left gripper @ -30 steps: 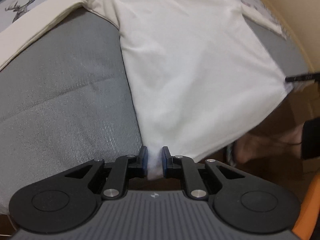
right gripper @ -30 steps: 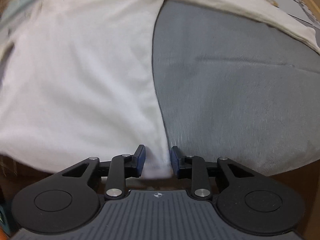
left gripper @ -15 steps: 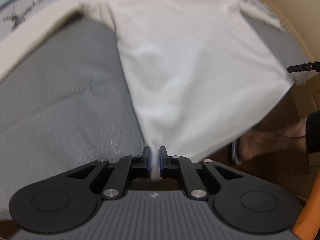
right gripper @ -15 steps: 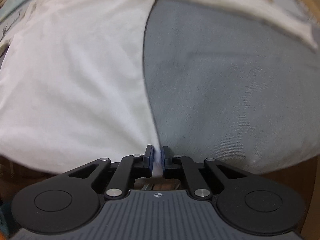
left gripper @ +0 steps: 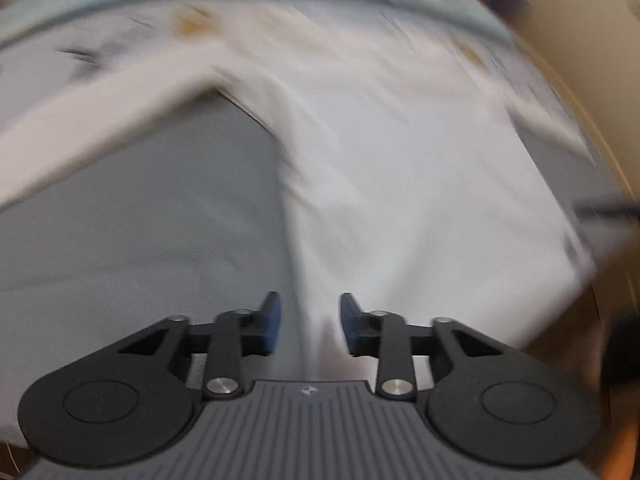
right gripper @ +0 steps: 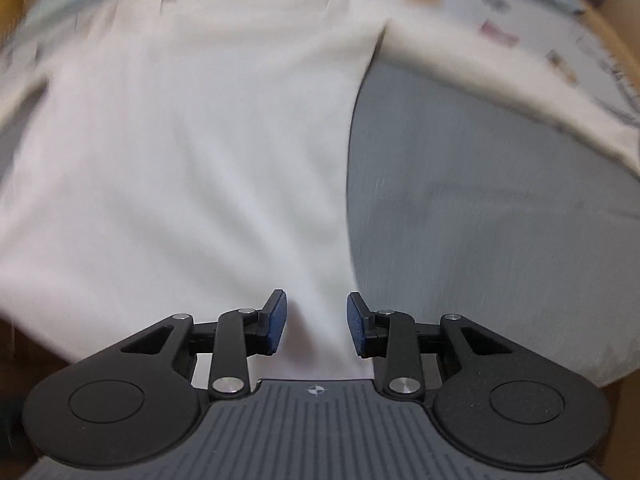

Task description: Fold small clothes

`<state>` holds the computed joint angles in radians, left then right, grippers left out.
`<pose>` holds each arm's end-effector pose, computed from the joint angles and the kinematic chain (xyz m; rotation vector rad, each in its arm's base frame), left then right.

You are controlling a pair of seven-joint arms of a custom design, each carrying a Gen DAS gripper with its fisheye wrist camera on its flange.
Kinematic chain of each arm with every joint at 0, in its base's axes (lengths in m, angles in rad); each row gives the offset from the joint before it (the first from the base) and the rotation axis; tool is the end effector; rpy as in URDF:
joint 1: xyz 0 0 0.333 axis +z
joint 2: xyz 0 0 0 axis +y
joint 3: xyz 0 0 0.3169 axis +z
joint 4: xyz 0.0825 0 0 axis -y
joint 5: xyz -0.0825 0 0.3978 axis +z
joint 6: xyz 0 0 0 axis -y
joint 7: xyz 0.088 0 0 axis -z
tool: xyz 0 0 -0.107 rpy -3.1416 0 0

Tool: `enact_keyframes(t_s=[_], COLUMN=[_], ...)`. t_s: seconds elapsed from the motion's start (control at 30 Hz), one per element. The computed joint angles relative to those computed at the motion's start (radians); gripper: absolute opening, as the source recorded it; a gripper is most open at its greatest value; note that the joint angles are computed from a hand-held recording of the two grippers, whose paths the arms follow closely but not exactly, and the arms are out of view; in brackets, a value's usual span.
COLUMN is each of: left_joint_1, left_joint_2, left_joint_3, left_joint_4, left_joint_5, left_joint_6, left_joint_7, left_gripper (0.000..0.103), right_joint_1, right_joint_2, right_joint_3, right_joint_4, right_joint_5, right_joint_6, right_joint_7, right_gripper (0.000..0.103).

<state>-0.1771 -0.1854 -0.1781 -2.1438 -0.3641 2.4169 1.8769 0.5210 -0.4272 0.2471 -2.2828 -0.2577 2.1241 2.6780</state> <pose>0.5126 -0.1971 0.5273 -1.5568 2.4757 -0.7660 0.3347 0.3227 0.5394 -1.7392 2.2142 -0.4250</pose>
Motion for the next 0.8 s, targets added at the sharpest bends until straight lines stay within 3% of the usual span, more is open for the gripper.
enact_keyframes(t_s=[0.1,0.2,0.3,0.37,0.43,0.5,0.57,0.63,0.73,0.8], left_joint_1=[0.053,0.107,0.154,0.171,0.196,0.206,0.203,0.198,0.196,0.204], left_joint_2=[-0.017,-0.014,0.051,0.097,0.135,0.172,0.203,0.256,0.292,0.309], left_joint_3=[-0.031,-0.047,-0.045,-0.039,-0.019,0.008,0.043,0.069,0.114,0.129], left_joint_4=[-0.034,-0.029,0.061,0.113,0.134,0.155,0.177,0.242,0.273,0.292], left_joint_5=[0.127,0.265,0.391,0.492,0.672,0.810,0.784,0.730,0.745,0.690], left_joint_6=[0.180,0.306,0.319,0.326,0.351,0.344,0.305,0.191,0.179,0.153], left_joint_7=[-0.224,-0.401,-0.531,-0.633,-0.787,-0.925,-0.925,-0.901,-0.968,-0.992], left_gripper=[0.041,0.056,0.058,0.058,0.058,0.058,0.058,0.058,0.061,0.061], right_joint_1=[-0.051,-0.099,-0.113,-0.100,-0.085,-0.059,-0.037,-0.011,0.019,0.026], right_joint_2=[0.001,0.033,0.095,0.133,0.184,0.216,0.260,0.327,0.360,0.362], right_joint_3=[0.049,0.104,0.112,0.096,0.093,0.083,0.075,0.071,0.039,0.018], right_joint_4=[0.030,0.071,0.137,0.163,0.212,0.253,0.308,0.389,0.435,0.443], right_joint_5=[-0.120,-0.294,-0.397,-0.413,-0.441,-0.455,-0.467,-0.482,-0.473,-0.455], right_joint_6=[0.016,0.064,0.059,0.069,0.036,0.024,-0.015,-0.110,-0.157,-0.147], right_joint_7=[0.135,0.292,0.373,0.401,0.413,0.402,0.361,0.306,0.293,0.316], right_gripper=[0.035,0.036,0.048,0.048,0.048,0.048,0.048,0.048,0.047,0.043])
